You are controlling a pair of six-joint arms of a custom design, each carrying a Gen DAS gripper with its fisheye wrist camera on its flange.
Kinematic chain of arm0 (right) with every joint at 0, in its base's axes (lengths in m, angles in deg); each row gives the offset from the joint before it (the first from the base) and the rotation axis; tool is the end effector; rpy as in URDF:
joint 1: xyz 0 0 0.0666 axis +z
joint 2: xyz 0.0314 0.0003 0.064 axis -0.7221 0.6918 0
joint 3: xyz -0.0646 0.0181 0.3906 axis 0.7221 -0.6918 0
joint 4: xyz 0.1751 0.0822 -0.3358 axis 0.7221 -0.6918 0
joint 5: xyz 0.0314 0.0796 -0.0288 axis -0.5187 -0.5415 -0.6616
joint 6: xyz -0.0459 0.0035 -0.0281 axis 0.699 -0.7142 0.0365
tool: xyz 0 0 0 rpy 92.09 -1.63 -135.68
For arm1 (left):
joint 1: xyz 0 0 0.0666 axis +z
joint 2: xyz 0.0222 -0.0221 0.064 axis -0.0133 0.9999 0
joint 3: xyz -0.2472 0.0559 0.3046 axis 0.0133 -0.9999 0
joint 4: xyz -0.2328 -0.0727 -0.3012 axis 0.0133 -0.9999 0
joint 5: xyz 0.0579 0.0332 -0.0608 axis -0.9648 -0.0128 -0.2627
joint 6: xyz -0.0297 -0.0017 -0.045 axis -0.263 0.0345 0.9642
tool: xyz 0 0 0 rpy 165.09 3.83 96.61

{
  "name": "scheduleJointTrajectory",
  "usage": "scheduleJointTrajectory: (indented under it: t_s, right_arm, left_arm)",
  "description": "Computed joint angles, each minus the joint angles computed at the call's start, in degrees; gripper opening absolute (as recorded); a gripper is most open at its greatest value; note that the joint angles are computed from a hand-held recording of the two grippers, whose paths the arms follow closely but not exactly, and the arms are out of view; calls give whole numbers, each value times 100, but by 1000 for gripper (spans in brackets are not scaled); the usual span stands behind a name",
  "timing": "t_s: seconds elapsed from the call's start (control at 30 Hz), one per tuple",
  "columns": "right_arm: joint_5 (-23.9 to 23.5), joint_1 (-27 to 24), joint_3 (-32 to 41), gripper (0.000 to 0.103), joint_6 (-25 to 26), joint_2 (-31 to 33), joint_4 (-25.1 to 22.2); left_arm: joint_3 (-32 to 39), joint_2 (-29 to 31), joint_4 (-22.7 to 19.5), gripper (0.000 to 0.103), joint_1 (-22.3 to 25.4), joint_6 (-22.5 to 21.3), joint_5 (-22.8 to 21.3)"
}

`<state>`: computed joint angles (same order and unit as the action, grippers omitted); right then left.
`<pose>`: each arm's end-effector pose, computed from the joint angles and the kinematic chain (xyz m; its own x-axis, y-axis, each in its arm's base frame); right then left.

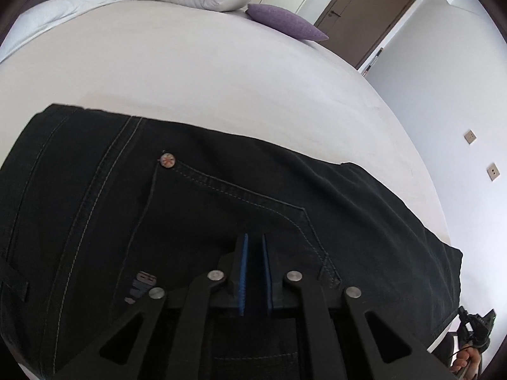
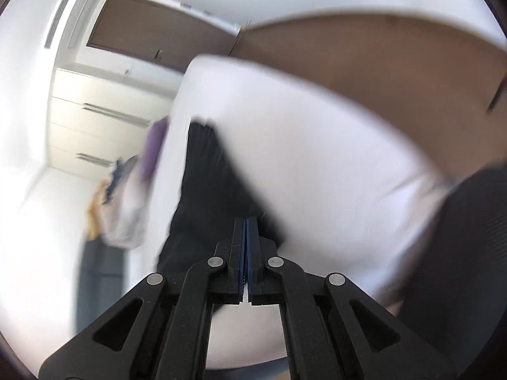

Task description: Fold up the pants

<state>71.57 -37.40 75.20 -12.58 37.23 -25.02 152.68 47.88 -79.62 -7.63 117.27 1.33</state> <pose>0.6606 0.1118 0.2438 -0.6255 0.7076 -0.3288 0.2698 0.5915 0.7598 0.5004 -0.0628 0.2851 -0.7159 -0.4746 -0.5120 -0.2900 0.8693 -0.4003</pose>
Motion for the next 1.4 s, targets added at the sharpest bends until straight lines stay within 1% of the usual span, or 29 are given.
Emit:
scheduleJointTrajectory:
  t_s: [0.03,0.07,0.1,0.17,0.23,0.27,0.3,0.33,0.43,0.47,0.5,0.57,0.63,0.67,0.7,0.73,0.77,0.8,0.83,0.87,0.9,0.97,1.0,1.07,1.1,1.13,1.23,1.33,1.4]
  right_arm:
    - [352,-6,-37,9,245,-145,-148]
    - [224,-74,-129,9,225,-257,-8]
    - [-34,-129,-210,9,80,-305,205]
    - [-246,-131,-239,13,20,-348,260]
    - [-404,-47,-268,13,-3,-340,302]
    - [-522,-10,-308,13,-158,-300,400]
    - [-624,11,-343,13,-340,-250,487]
    - [-603,145,-333,13,-561,-213,532]
    - [-774,180,-354,13,-953,-70,488]
    - [-814,178,-448,13,-1105,-70,637]
    - [-765,208,-562,13,-1233,-58,830]
    - [-771,156,-693,13,-1426,-30,1097]
    - [-739,193,-727,15,-1631,4,1270]
    - [-725,202,-828,24,-1719,-11,1453]
    - [-699,219,-875,45,-1780,7,1595]
    - [-663,238,-987,54,-1884,-12,1894]
    - [-597,242,-1070,64,-1949,-53,2060]
    - [-519,246,-1094,65,-1914,-94,2031]
    - [-455,254,-1071,65,-1796,-119,1962]
    - [-530,166,-874,65,-1677,-118,1782]
    - [-557,142,-725,65,-1640,-47,1716]
    - [-660,144,-666,65,-1674,8,1656]
    - [-694,147,-675,65,-1769,15,1672]
    - [-729,121,-869,65,-2057,-47,1924]
    - [-752,91,-1038,64,-2075,-166,1980]
    - [-740,92,-1032,64,-2097,-160,1993]
    - [-764,84,-1014,56,-2362,-66,2216]
    - [-775,98,-961,45,-2486,44,2349]
    - [-771,105,-890,34,-2561,142,2418]
  left_arm:
    - [48,-22,41,13,-109,-19,28]
    - [58,-47,161,13,-199,2,104]
    - [77,-46,335,13,-325,53,171]
    - [185,50,626,13,-577,117,398]
    - [300,214,903,13,-774,226,667]
    - [344,320,1077,13,-863,331,877]
    - [423,432,1131,13,-929,410,1052]
    - [530,575,1108,13,-1011,449,1115]
    - [657,872,889,13,-1152,459,1240]
    - [562,896,983,11,-1150,551,1293]
    - [383,851,1253,9,-1117,664,1339]
    - [292,875,1408,3,-1004,886,1545]
    - [207,883,1556,4,-919,991,1774]
    - [217,895,1546,5,-922,968,1777]
    - [239,901,1507,5,-943,927,1721]
    - [261,919,1489,5,-969,899,1664]
    - [314,958,1481,5,-997,905,1625]
    - [392,1007,1475,5,-1041,958,1604]
    - [398,1023,1496,5,-1049,973,1606]
    - [404,1031,1501,5,-1057,973,1600]
    - [484,1074,1468,4,-1085,982,1571]
    - [495,1088,1476,5,-1094,983,1556]
    - [499,1095,1478,5,-1093,978,1557]
    - [508,1109,1487,5,-1095,973,1554]
    - [521,1121,1487,5,-1097,976,1548]
    - [527,1126,1483,5,-1096,973,1549]
    - [537,1140,1491,5,-1100,973,1540]
    - [559,1157,1482,5,-1109,968,1525]
    - [571,1174,1486,5,-1112,959,1515]
